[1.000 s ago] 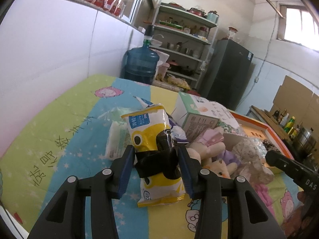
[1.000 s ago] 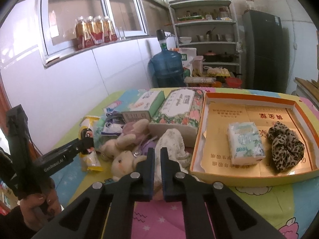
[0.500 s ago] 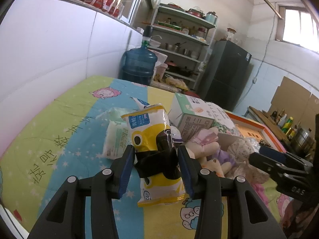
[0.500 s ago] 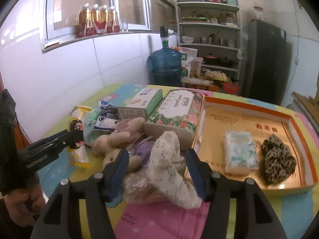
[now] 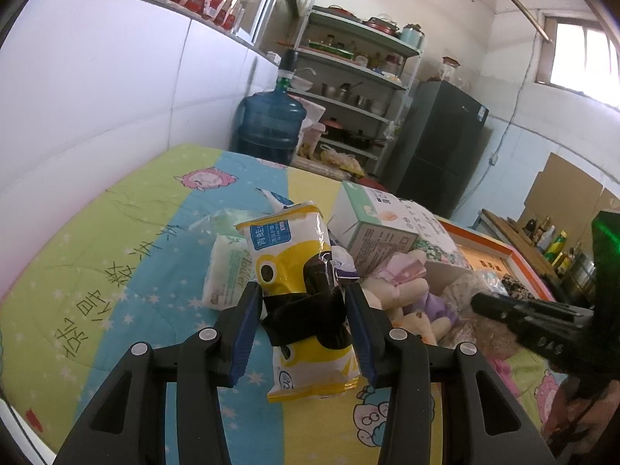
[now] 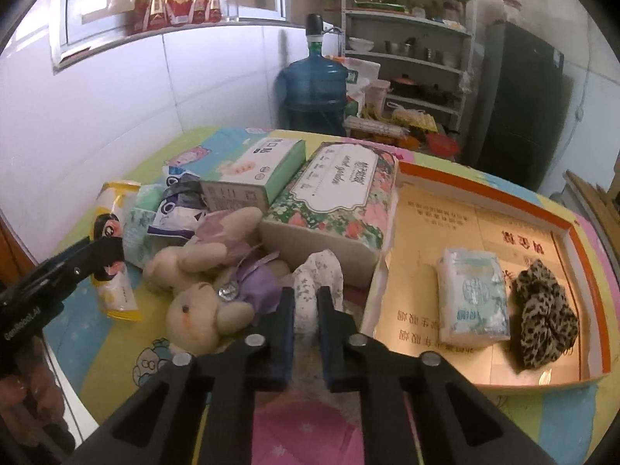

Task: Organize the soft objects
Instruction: 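Grasp the white floral cloth with the right gripper while the left holds the snack bag, then lift and carry the snack bag and floral cloth over the gold box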

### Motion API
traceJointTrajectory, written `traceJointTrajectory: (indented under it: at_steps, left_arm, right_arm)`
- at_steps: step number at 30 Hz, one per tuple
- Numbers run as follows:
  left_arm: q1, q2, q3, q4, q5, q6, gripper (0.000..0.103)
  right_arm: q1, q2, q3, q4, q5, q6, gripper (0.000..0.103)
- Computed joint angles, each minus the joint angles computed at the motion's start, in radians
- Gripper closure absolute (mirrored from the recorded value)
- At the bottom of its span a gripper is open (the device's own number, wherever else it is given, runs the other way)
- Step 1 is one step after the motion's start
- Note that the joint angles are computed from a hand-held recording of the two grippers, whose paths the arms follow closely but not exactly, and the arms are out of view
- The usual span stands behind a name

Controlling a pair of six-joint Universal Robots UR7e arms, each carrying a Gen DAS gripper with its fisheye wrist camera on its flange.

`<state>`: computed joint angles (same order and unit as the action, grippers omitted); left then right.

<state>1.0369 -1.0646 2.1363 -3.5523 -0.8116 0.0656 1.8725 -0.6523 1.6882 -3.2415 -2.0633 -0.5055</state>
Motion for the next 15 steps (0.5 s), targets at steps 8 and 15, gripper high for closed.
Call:
traceJointTrajectory:
  at_steps: [8,15]
  left_arm:
    - [-0.015,-0.002,0.01,-0.018,0.003,0.016,0.057]
    - [-0.032,0.0,0.012,-0.025,0.006,0.03,0.057]
  right_arm:
    - [-0.012,-0.073,0.058,-0.046,0.119,0.046,0.093]
    - [-0.016,-0.121,0.101,-0.084,0.212,0.054,0.093]
